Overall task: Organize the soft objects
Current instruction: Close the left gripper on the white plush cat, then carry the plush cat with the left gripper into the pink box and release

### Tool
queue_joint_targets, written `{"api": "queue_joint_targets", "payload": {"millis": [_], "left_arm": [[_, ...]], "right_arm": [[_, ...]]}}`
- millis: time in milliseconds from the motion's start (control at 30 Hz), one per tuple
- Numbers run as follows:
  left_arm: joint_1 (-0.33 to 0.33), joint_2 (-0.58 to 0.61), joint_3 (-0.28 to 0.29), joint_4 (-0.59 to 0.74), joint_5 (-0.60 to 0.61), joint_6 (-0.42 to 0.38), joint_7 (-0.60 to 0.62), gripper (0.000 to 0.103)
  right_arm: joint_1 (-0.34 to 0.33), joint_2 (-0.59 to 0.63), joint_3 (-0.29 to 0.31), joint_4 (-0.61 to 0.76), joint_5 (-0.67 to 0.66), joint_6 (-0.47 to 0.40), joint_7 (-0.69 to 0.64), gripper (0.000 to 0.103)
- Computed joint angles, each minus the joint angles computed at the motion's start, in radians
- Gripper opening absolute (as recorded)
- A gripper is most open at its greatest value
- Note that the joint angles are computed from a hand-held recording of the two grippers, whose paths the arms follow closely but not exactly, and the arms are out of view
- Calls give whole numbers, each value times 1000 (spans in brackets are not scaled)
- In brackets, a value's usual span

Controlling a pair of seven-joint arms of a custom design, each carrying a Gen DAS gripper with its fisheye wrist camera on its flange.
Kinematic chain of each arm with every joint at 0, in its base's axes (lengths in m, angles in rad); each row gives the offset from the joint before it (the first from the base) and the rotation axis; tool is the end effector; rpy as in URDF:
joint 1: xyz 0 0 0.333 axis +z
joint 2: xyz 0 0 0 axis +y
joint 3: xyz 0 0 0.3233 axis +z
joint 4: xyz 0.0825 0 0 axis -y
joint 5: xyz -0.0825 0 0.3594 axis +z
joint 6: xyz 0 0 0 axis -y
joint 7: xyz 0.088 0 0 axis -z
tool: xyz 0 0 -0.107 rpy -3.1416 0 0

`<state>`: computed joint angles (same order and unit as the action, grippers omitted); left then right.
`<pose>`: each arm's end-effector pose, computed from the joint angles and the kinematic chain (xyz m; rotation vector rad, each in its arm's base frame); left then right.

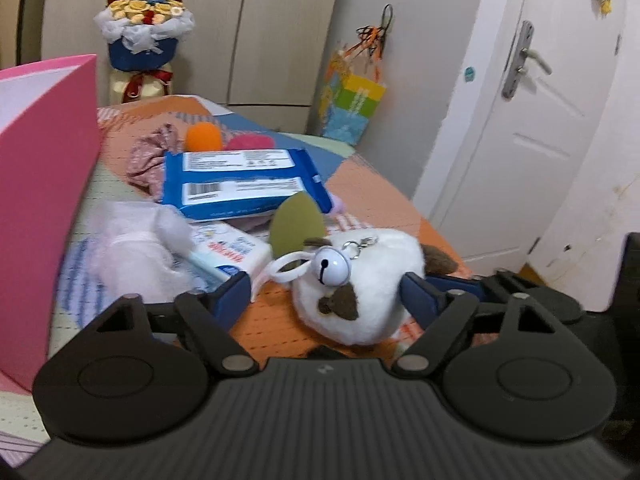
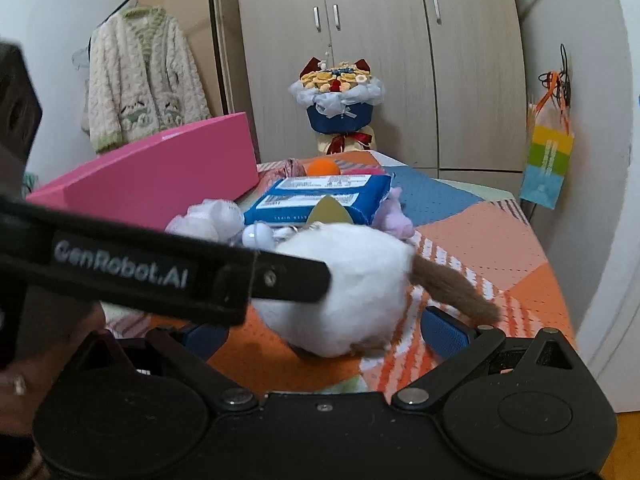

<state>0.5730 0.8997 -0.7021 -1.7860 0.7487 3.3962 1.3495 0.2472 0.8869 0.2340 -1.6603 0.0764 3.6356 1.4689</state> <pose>0.6732 -0.0564 0.2863 -1.4924 1.9558 -1.2868 0.6523 0.2771 0.2589 -1.6847 1.2445 -0.6018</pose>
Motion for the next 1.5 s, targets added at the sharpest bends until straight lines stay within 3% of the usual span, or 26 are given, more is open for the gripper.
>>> {"api": "queue_joint_targets", "payload": {"millis": [133, 200, 267, 567, 800, 1067, 1167, 1333, 1500], "left_arm": [[-12, -1, 11, 1, 15, 13, 2, 70], [31, 32, -49, 7, 43, -22, 10, 63], [38, 35, -63, 0, 31, -30, 36, 63], [76, -31, -80, -102, -11, -30, 88, 60], [124, -92, -94, -174, -6, -29, 42, 60], [239, -95, -203, -239, -50, -107, 84, 60], [320, -101, -280, -284, -79, -161, 119, 60], [436, -153, -363, -375, -138, -205, 161, 60], [587, -152, -480, -434, -205, -289, 221, 60]], "right_arm": [[25, 32, -20, 45, 13, 17, -11, 92], [91, 39, -83, 62, 99, 31, -40, 84], [102, 35, -89, 53, 123, 43, -55, 82], [101, -22, -67, -35, 150, 68, -62, 81], [124, -70, -68, -84, 171, 52, -70, 81], [155, -135, -79, -144, 218, -11, -64, 81], [179, -175, -92, -179, 242, -43, -73, 81], [220, -238, -101, -244, 264, -69, -96, 81], [335, -291, -179, -259, 335, -154, -146, 81]]}}
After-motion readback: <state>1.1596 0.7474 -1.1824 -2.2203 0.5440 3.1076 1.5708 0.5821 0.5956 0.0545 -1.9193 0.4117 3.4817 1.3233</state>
